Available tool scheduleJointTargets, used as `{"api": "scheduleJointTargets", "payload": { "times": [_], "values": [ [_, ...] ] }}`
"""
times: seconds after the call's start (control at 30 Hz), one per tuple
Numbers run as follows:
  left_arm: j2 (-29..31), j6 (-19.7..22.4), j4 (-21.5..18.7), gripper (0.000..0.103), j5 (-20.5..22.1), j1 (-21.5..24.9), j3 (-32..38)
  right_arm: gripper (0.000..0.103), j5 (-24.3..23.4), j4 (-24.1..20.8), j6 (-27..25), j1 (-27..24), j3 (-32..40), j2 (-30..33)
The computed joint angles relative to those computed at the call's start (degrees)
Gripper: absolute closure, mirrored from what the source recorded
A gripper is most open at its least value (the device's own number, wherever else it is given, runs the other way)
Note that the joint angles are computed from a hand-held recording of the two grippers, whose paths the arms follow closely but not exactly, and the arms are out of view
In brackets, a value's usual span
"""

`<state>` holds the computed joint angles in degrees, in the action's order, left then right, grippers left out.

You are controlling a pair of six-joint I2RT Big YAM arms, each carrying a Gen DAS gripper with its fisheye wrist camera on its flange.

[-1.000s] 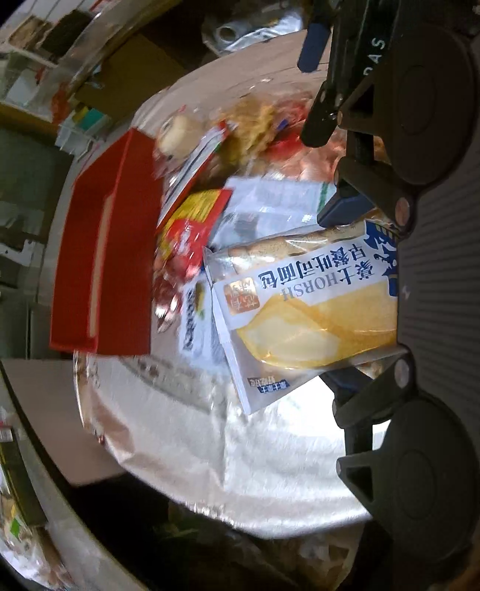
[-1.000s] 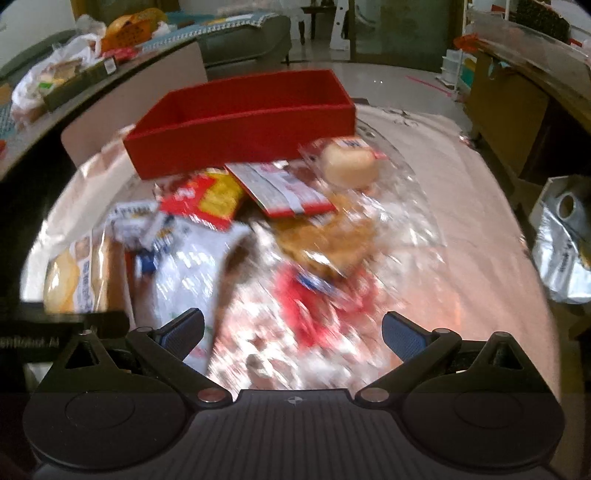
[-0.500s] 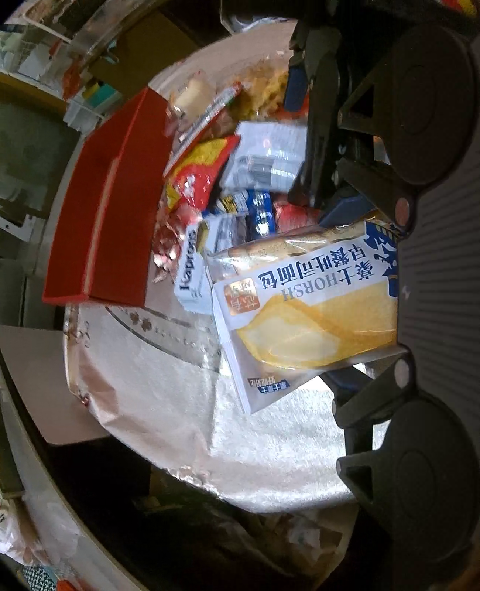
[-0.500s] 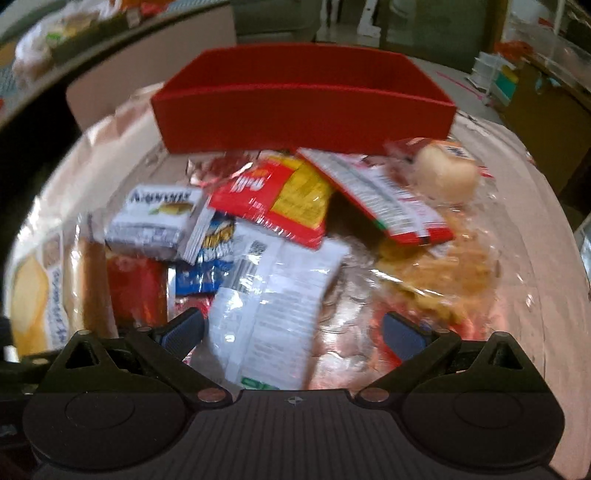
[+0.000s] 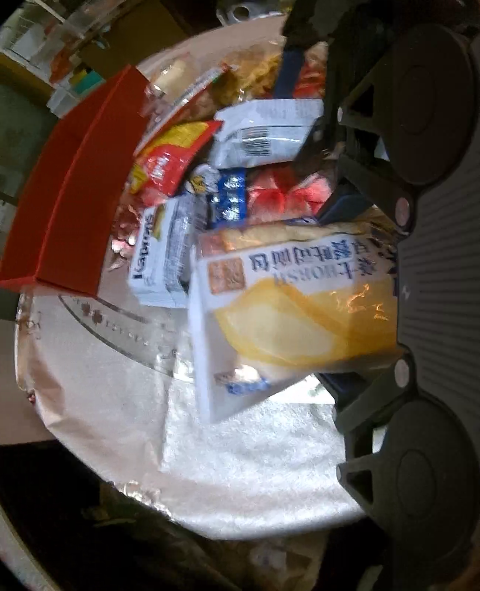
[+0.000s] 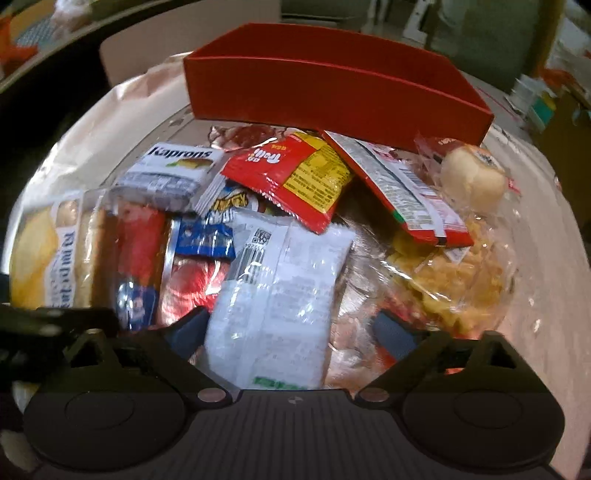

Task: Organize snacks
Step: 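Grasp the HORSH bread bag with the left gripper while the right gripper grasps the white sausage packet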

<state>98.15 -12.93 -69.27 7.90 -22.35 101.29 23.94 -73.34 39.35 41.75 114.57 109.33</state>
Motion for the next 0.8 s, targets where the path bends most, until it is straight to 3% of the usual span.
{"api": "scheduleJointTargets", "payload": {
  "times": [0.07,0.1,0.2,0.27,0.37,0.5,0.57,0.67,0.73,0.8],
  "values": [
    [-0.59,0.39,1.16,0.022,-1.49,-0.37,-1.18,0.016,0.41,0.31,0.10,0.21,-1.67,-1.21],
    [-0.57,0.33,1.22,0.015,-2.84,-0.72,-1.39,0.016,0.59,0.35,0.71,0.44,-2.83,-2.07],
    [-0.84,0.42,3.14,0.010,-6.62,-2.18,-2.73,0.014,0.87,0.51,2.26,0.62,-4.49,-3.11],
    [-1.32,-0.15,4.78,0.005,-7.66,-2.13,-4.01,0.003,2.07,0.39,1.98,0.73,-4.48,-2.83],
    [-1.73,-0.50,5.96,0.004,-8.34,-2.21,-4.89,0.000,3.02,4.44,6.20,0.49,-8.67,-4.83],
    [-3.49,-1.54,9.68,0.004,-9.24,-2.49,-8.04,0.000,7.18,6.46,9.20,1.44,-10.03,-4.84],
    [-4.11,-1.64,10.61,0.004,-9.50,-2.64,-8.96,0.000,7.73,7.79,8.80,1.62,-11.19,-5.37],
    [-3.93,-0.37,8.96,0.004,-9.44,-2.73,-8.16,0.000,6.49,8.75,6.51,1.42,-12.31,-6.27],
    [-3.38,0.81,6.88,0.007,-10.11,-3.12,-6.80,0.001,4.18,7.81,3.41,0.93,-11.76,-6.36],
    [-3.80,1.82,6.97,0.029,-8.66,-3.16,-6.68,0.009,2.20,5.40,2.25,0.61,-10.53,-6.34]
  ]
}}
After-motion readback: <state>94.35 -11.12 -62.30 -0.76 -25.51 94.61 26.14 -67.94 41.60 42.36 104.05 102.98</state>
